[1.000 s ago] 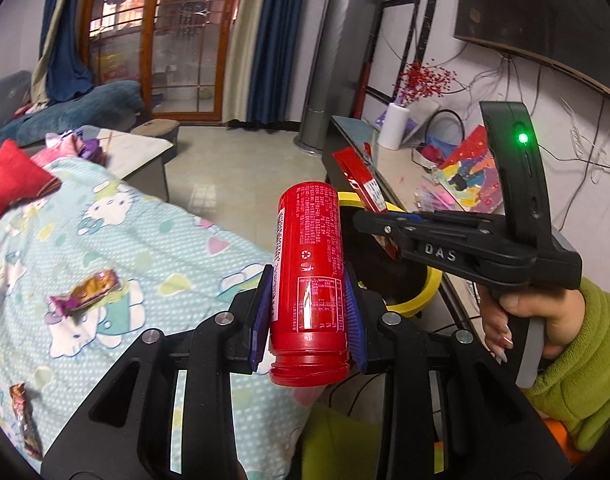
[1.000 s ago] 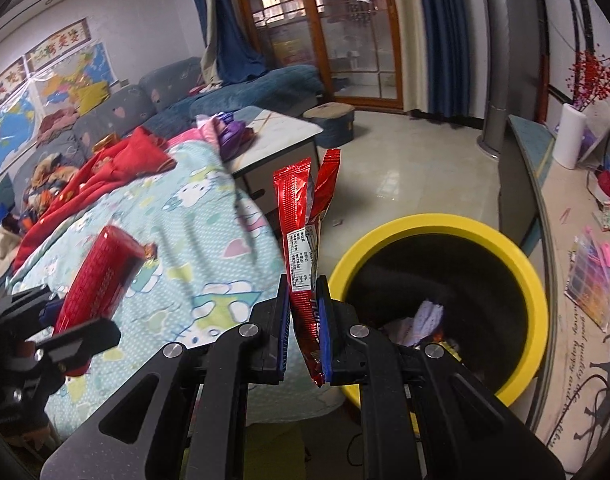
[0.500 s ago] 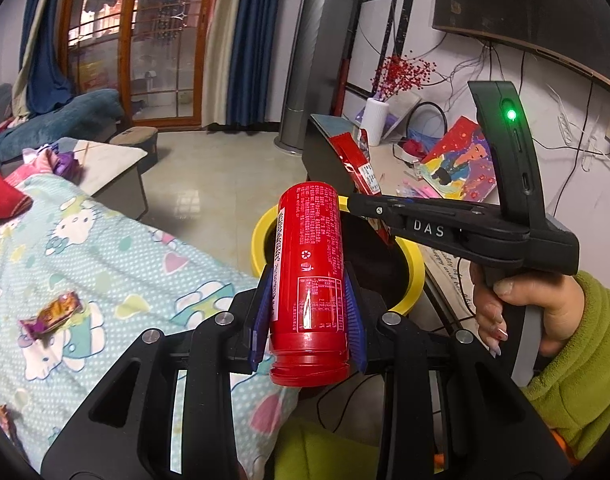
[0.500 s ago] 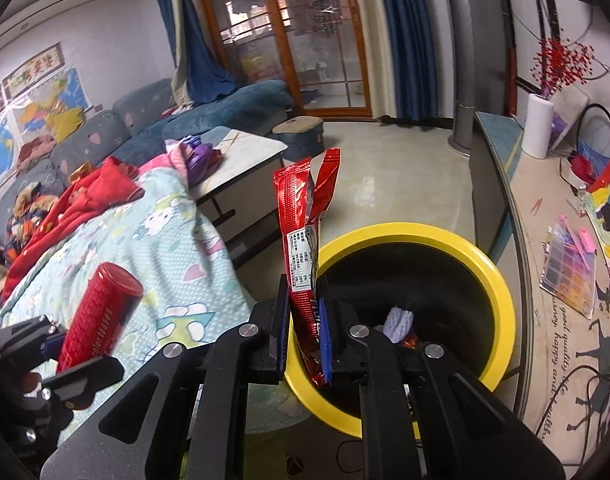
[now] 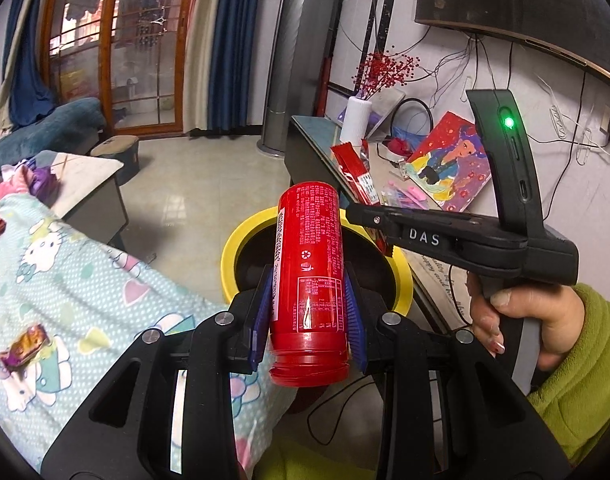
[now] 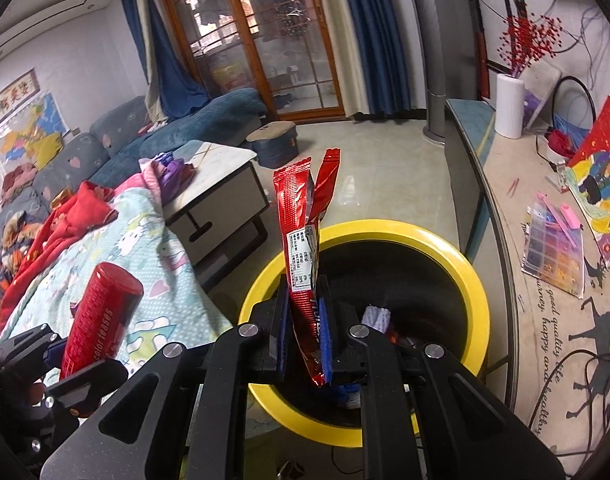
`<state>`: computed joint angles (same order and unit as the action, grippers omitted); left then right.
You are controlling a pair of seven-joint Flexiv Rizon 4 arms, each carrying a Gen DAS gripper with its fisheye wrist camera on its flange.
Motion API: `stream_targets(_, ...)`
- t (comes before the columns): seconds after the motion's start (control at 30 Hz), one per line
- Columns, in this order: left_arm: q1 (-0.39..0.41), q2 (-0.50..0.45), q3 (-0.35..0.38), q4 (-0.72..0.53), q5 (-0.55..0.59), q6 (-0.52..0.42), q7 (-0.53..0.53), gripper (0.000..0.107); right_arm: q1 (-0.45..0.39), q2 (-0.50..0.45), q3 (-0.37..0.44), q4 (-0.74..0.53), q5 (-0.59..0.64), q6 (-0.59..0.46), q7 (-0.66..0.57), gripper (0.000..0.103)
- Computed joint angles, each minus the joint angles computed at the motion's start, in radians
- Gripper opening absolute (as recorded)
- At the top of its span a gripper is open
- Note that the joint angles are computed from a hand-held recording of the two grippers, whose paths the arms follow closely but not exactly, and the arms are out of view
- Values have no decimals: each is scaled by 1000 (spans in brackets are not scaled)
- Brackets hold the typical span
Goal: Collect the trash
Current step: 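Carry the red tube and red wrapper over the yellow bin with both grippers, then open both grippers to drop the tube and wrapper into the bin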
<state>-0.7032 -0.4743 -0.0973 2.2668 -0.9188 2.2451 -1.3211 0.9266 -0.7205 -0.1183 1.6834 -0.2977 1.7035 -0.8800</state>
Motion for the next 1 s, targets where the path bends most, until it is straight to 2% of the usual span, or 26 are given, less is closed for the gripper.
stream_targets(0.33,36,-59,14,-78,60,-62,-9,25,-47,-21,22,-8,19,-20,35,12)
stream_targets(0.7,130,-104,26,-111,262,-162,-183,25,-133,-61,109,-41,13,-50,62,15)
stream_targets(1.0,132,-137,76,-161,353,-237,-259,25,-171,-81,147,-56,14,-57,78,17)
